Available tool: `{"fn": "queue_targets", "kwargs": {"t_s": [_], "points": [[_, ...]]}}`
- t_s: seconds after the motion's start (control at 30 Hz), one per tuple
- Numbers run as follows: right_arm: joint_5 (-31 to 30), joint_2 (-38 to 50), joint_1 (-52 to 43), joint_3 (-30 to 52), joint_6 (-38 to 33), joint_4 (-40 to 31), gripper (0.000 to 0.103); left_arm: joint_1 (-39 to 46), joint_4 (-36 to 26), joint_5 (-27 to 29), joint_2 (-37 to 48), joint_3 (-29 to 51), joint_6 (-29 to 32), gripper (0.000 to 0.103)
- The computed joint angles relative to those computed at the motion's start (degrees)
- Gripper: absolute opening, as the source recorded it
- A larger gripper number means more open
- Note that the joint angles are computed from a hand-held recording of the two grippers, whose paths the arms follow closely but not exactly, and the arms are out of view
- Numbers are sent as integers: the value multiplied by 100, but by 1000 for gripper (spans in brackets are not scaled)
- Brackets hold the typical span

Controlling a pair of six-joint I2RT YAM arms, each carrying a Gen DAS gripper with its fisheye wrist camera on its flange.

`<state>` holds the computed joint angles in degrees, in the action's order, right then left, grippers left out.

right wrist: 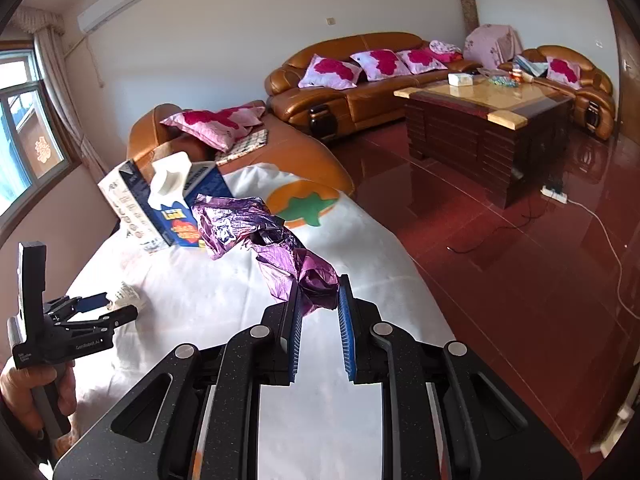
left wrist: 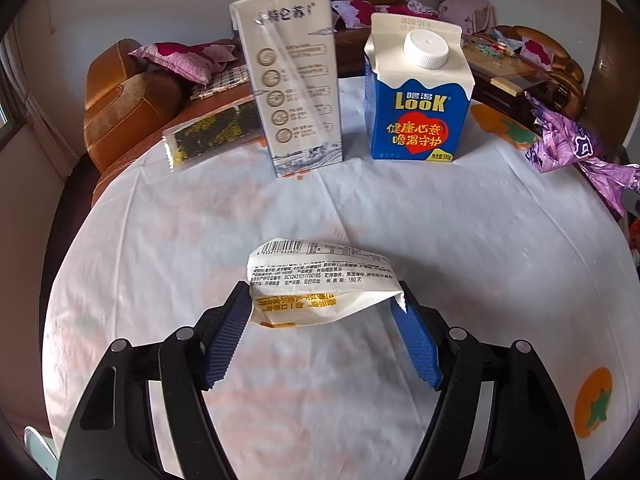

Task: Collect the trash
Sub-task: 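Grasp the white printed wrapper with the left gripper while the right lifts the purple wrapper, then carry the white wrapper and purple wrapper over the light blue bin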

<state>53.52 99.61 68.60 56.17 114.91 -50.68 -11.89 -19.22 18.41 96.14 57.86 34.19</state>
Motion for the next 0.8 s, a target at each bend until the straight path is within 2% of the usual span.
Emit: {"fn": "queue_targets", "kwargs": {"t_s": [0.27, 0.47, 0.8], "points": [[19, 366, 15, 555, -660, 321, 18, 800, -359, 462, -508, -129, 524, 69], [-70, 837, -121, 1141, -1621, 904, 18, 1614, -518, 776, -836, -260, 1018, 69], [-218, 1668, -311, 2369, -3061, 1483, 18, 2954, -953, 1289, -706, 15, 1710, 69]]}}
